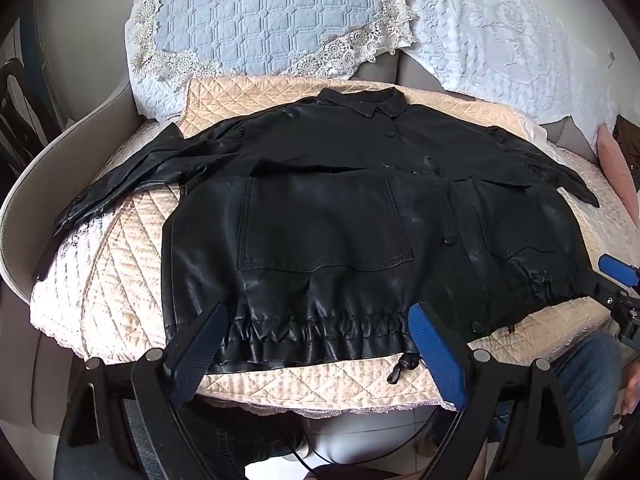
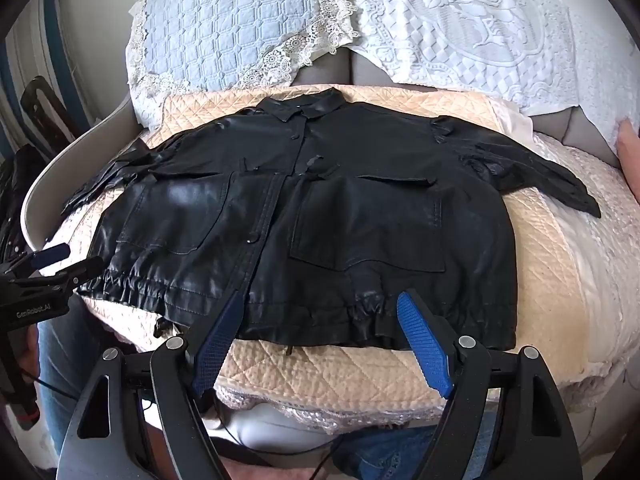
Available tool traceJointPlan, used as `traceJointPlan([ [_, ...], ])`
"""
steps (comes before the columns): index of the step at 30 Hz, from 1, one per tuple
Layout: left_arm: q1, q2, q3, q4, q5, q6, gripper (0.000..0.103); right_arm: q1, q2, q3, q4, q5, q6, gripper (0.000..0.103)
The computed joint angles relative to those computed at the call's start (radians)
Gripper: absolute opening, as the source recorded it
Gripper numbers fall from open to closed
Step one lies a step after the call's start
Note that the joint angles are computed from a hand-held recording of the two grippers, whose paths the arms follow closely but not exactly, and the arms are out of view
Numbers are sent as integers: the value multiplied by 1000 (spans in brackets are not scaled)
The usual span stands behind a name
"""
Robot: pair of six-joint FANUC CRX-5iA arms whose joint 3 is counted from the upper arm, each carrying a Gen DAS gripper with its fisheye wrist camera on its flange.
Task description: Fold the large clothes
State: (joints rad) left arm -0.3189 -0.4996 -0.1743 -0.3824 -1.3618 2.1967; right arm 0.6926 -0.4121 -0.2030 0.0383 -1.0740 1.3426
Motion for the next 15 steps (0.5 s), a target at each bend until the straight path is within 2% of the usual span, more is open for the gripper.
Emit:
traceJointPlan([
  [15, -27, 15, 9, -25, -26, 20, 93, 1, 3, -2, -15, 3, 12, 80],
])
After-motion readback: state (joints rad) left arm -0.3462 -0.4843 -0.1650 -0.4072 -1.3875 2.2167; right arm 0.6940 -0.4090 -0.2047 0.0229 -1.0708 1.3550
